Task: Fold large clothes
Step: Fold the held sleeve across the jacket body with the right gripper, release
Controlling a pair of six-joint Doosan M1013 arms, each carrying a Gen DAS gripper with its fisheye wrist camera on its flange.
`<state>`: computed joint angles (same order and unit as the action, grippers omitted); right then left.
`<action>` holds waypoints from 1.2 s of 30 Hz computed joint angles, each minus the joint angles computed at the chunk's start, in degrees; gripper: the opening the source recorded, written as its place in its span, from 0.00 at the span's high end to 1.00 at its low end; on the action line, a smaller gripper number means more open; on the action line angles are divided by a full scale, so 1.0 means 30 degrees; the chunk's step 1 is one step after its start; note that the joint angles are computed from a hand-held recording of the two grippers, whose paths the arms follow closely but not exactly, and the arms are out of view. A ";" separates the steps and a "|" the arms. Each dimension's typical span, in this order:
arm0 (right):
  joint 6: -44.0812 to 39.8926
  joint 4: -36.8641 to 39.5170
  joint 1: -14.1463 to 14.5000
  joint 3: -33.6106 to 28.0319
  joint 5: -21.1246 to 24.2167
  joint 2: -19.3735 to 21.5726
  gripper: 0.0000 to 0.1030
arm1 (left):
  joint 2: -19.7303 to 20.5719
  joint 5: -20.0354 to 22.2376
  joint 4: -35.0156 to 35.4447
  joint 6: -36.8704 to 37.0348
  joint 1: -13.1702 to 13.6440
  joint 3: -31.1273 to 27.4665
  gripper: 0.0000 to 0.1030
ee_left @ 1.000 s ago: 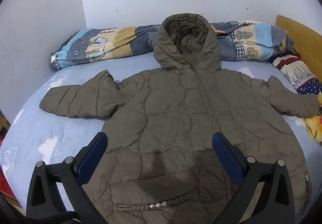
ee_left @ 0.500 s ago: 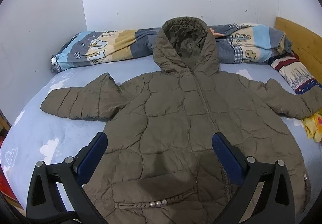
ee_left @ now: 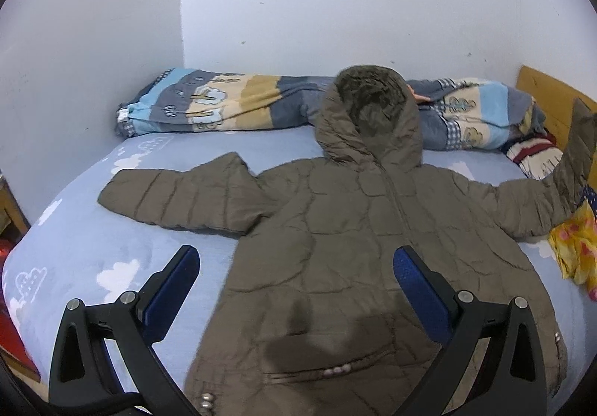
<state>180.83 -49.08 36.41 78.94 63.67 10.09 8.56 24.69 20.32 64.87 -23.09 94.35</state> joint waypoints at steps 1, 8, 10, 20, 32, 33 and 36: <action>-0.0786 0.0230 0.0239 -0.0929 -0.0242 0.0587 0.91 | -0.0066 0.0004 -0.0088 -0.0013 0.0137 0.0040 0.00; -0.5560 0.2258 0.1435 -0.6909 -0.1043 0.4779 0.92 | -0.0194 0.0302 -0.0603 -0.0206 0.0937 0.0154 0.00; -0.7101 0.3445 0.1585 -0.8715 -0.1410 0.6149 0.92 | -0.0235 0.0283 -0.0500 -0.0362 0.1070 0.0252 0.00; -1.1456 0.9867 0.1602 -1.5426 -0.1488 1.2192 0.92 | -0.0084 0.0861 -0.0528 -0.0832 0.1589 0.0207 0.00; -0.9926 1.0013 0.1438 -1.1153 -0.4900 1.0470 0.90 | 0.0523 0.1364 -0.1487 0.0219 0.1529 -0.0412 0.00; -0.8623 0.8974 0.1388 -0.9683 -0.5125 0.9556 0.82 | 0.0533 0.1328 -0.1331 0.0159 0.1432 -0.0393 0.00; -0.4794 0.6138 0.1277 -0.5797 -0.4816 0.7036 0.41 | 0.0598 0.1348 -0.0732 -0.0042 0.1104 -0.0414 0.00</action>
